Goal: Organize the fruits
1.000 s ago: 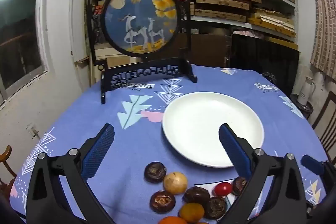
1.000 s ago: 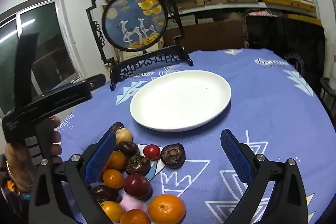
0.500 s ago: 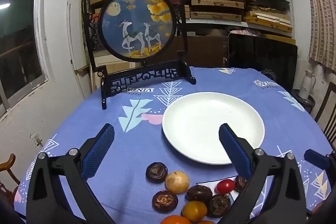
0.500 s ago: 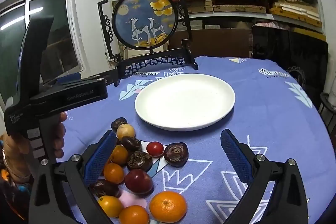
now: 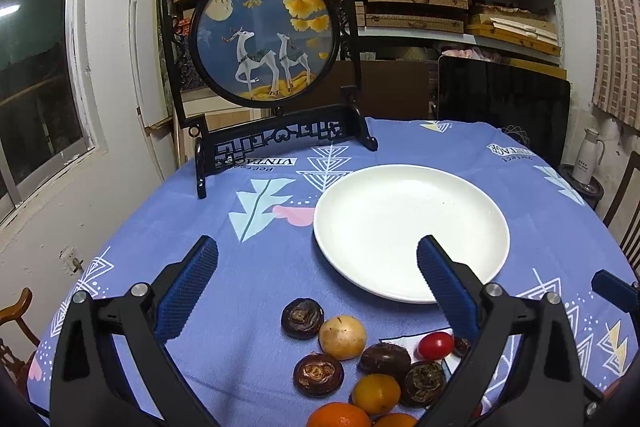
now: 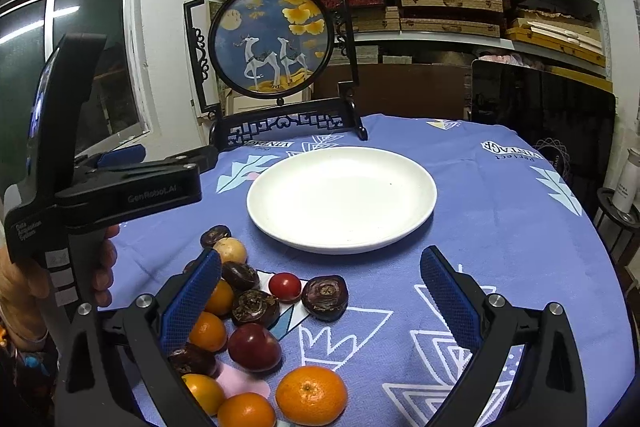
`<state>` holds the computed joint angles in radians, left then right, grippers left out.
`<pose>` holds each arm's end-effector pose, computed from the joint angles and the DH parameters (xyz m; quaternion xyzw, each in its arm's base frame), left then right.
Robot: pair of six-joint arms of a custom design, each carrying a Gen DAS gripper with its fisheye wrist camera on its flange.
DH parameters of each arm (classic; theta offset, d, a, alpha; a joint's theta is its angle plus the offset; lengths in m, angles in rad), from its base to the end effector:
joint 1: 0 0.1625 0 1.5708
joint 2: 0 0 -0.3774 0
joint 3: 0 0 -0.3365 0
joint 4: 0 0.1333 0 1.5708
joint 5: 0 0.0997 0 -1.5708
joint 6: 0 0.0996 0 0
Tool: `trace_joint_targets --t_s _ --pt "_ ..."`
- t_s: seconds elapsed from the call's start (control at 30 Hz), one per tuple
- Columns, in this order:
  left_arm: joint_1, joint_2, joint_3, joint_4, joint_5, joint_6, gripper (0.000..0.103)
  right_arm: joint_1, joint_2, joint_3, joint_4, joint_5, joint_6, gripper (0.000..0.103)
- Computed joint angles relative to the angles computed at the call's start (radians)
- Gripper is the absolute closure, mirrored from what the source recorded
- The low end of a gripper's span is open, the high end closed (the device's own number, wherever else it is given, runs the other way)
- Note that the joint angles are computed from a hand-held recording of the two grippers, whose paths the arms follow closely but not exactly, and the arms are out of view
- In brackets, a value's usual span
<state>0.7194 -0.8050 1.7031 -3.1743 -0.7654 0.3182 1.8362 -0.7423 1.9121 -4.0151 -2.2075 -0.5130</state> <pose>-0.3101 -0.5443 0.1835 0.3637 0.7946 -0.4035 0.2711 0.2066 -0.4777 0.1798 0.1173 -0.7769 0.5297 0.3194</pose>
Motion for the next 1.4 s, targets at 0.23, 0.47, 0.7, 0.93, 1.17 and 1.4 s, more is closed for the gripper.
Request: trace_joint_targets --t_s 0.23,0.47,0.7,0.93,1.17,1.4 --pt "-0.003 -0.003 0.008 -0.009 0.005 0.009 0.005 -0.001 0.000 0.006 -0.017 0.016 -0.011 0.003" --pt "-0.007 -0.008 0.020 -0.009 0.012 0.015 0.005 -0.002 -0.002 0.011 -0.009 0.011 -0.010 0.003" --pt "-0.008 -0.019 0.025 0.005 0.010 0.011 0.005 0.004 0.003 0.009 0.001 0.003 -0.023 0.003" --pt "0.006 -0.073 0.067 0.031 0.006 0.052 0.005 0.012 -0.033 0.050 0.060 -0.003 -0.030 0.003" --pt "0.048 -0.232 0.203 0.154 -0.060 0.094 0.005 0.002 -0.132 0.195 0.233 0.010 -0.014 0.003" --pt "0.087 -0.376 0.293 0.417 -0.153 0.098 0.005 -0.002 -0.161 0.267 0.408 0.042 0.039 0.020"
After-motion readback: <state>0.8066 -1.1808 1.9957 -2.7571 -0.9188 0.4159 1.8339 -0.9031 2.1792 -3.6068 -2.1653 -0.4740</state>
